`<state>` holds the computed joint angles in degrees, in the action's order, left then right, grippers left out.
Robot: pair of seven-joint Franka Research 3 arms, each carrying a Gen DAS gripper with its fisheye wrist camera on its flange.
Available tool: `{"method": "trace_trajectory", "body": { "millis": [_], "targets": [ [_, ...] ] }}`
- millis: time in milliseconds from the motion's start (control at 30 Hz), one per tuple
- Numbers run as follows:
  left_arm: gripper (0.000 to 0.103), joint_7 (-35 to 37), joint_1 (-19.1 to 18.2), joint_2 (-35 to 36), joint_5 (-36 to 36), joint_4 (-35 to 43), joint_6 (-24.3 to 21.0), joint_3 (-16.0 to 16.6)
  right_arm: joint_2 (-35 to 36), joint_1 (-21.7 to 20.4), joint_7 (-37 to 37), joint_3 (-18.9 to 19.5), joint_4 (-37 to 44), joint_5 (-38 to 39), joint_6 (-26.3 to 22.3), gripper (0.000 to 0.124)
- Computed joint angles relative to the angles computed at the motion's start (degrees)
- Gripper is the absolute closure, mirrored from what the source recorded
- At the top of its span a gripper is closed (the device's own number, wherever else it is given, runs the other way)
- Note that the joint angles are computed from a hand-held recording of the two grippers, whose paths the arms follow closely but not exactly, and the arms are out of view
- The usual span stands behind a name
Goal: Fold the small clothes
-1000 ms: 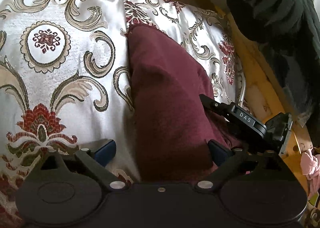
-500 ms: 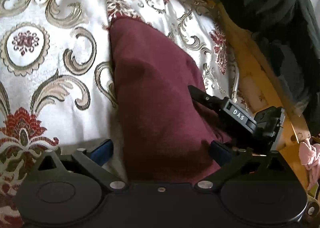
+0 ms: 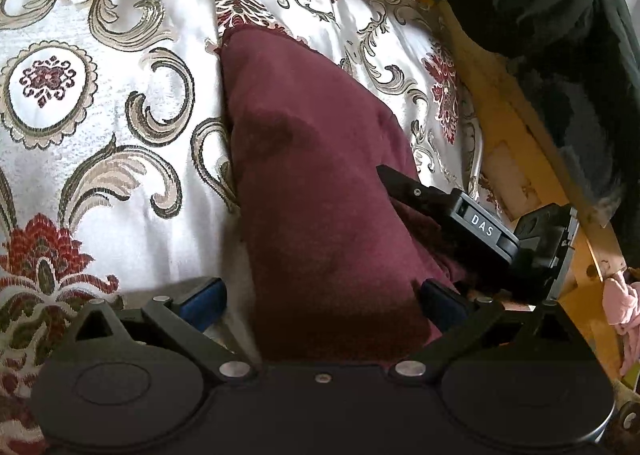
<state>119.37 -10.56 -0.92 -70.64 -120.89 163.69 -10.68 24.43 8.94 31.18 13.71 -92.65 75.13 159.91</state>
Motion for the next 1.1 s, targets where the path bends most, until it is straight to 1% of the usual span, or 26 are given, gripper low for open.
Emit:
{"method": "trace_trajectory", "body": {
  "millis": [33, 133, 167, 200, 233, 267, 300, 333, 367, 400, 467, 533, 633, 667, 733, 800, 900, 967, 1033, 1100],
  "targets": [
    [0.001, 0.18, -0.02, 0.05, 0.1, 0.03, 0.01, -0.02, -0.06, 0.67, 0.74, -0.31, -0.14, -1.01, 1.1, 0.026],
    [0.001, 1.48, 0.1, 0.18, -0.39, 0.23, -0.53, 0.06, -0.55, 2.24, 4.15, -0.99, -0.97, -4.68, 4.33, 0.035],
    [0.001, 1.48, 0.23, 0.19, -0.22, 0.32, -1.0, 0.14, -0.92, 2.49, 5.17, -0.96, -1.5, -5.45, 5.45, 0.042],
    [0.002, 1.32, 0.38, 0.15, 0.03, 0.4, -1.55, 0.23, -1.3, 2.67, 6.37, -0.97, -2.0, -6.24, 6.37, 0.052],
    [0.005, 1.22, 0.52, 0.08, 0.12, 0.47, -2.09, 0.31, -1.67, 2.72, 7.53, -0.95, -2.44, -6.98, 6.97, 0.057],
    [0.012, 2.51, 0.66, -0.09, -1.02, 0.58, -2.96, 0.46, -2.11, 2.31, 7.55, -0.48, -2.85, -6.77, 7.21, 0.069],
    [0.016, 4.19, 0.81, -0.2, -2.41, 0.82, -4.08, 0.63, -2.65, 1.68, 6.4, 0.31, -3.28, -5.61, 7.44, 0.079],
    [0.019, 5.06, 0.91, -0.39, -2.9, 0.96, -4.87, 0.71, -3.13, 1.32, 5.51, 0.8, -3.64, -4.56, 7.65, 0.084],
    [0.021, 4.43, 0.84, -0.57, -1.43, 0.92, -4.31, 0.55, -3.72, 1.25, 4.83, 1.08, -4.12, -3.62, 8.01, 0.09],
    [0.022, 4.13, 0.78, -0.77, -0.22, 0.86, -4.16, 0.51, -4.28, 1.5, 4.44, 1.11, -4.59, -3.12, 8.65, 0.094],
    [0.029, 4.28, 0.59, -1.25, 0.07, 0.53, -3.88, 0.57, -5.55, 2.01, 2.46, 1.43, -5.7, -1.28, 10.73, 0.097],
    [0.032, 4.21, 0.41, -1.83, -0.33, 0.1, -3.94, 0.78, -6.98, 2.15, -0.79, 1.97, -6.63, 2.31, 12.0, 0.099],
    [0.034, 3.25, 0.24, -3.42, -2.33, -0.97, -5.23, 1.51, -9.81, 2.84, -8.48, 1.9, -7.78, 9.48, 12.77, 0.103],
    [0.035, 3.35, 0.17, -4.14, -3.74, -1.47, -5.91, 1.87, -10.77, 3.52, -9.87, 1.35, -8.17, 9.74, 13.0, 0.103],
    [0.036, 3.87, -0.04, -5.66, -6.3, -2.58, -6.75, 2.49, -12.76, 4.49, -12.89, 0.32, -8.95, 11.08, 11.95, 0.104],
    [0.036, 4.32, -0.4, -7.25, -7.94, -3.68, -6.57, 2.83, -14.15, 5.89, -13.17, -0.86, -9.33, 11.03, 11.47, 0.104],
    [0.037, 4.56, -1.06, -9.93, -9.37, -5.25, -5.14, 3.3, -15.35, 7.95, -13.59, -2.17, -8.55, 10.79, 10.86, 0.104],
    [0.037, 3.13, -1.38, -11.73, -8.99, -6.12, -3.69, 3.62, -15.15, 8.98, -14.95, -2.51, -6.83, 11.1, 10.6, 0.104],
    [0.037, 0.91, -1.76, -13.43, -8.16, -6.79, -1.5, 4.04, -14.27, 9.71, -16.68, -2.39, -4.21, 12.4, 9.94, 0.104],
    [0.037, 0.2, -2.06, -15.0, -6.21, -7.56, 1.41, 4.54, -12.52, 10.58, -18.63, -1.95, -0.77, 13.63, 9.79, 0.104]
  ]
}}
